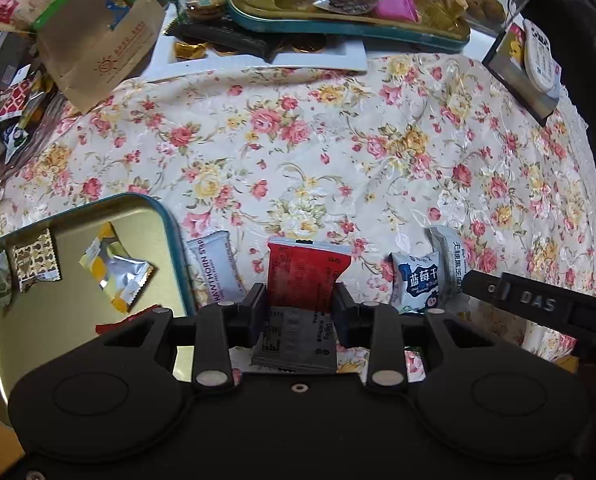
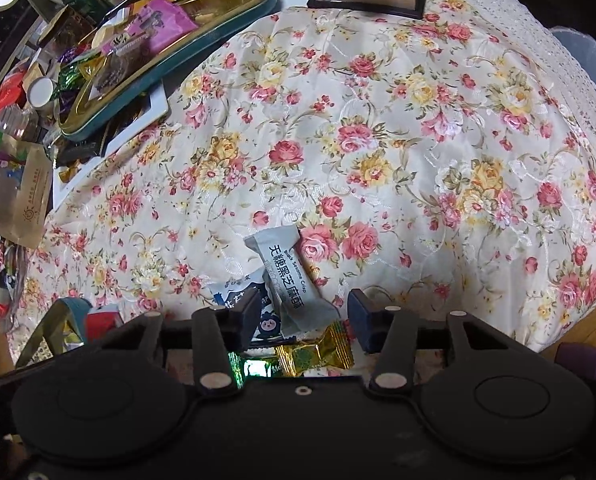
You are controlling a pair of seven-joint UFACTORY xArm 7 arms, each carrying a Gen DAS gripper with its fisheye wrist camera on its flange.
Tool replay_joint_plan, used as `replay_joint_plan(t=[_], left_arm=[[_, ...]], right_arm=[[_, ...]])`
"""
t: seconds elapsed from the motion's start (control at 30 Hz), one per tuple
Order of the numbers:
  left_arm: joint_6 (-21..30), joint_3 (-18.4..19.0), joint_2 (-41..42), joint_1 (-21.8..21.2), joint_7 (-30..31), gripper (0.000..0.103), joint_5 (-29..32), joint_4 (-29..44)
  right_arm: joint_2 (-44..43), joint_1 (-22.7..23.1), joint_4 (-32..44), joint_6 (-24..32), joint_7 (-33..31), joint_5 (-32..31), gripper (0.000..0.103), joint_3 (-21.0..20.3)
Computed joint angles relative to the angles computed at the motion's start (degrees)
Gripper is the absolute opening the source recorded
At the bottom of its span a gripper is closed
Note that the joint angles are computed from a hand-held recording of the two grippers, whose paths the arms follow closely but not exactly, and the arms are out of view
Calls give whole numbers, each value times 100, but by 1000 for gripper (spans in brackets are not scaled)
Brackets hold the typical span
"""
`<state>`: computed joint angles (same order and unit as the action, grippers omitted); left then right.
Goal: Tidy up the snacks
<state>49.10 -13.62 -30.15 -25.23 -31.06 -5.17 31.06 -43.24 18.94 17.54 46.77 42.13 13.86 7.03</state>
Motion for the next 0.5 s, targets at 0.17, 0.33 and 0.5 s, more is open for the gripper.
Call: replay_joint_plan(t=[0.17, 0.33, 0.5], left_arm=[[67, 120, -302, 9, 104, 43, -94, -131], [110, 186, -483, 39, 199, 43, -196, -220], [145, 258, -649, 89, 293, 43, -290, -290]], right_arm=[[376, 29, 38, -287, 89, -182, 46, 216], [793, 35, 109, -521, 270, -477, 45, 398], [1208, 114, 143, -797, 240, -634, 33, 372]])
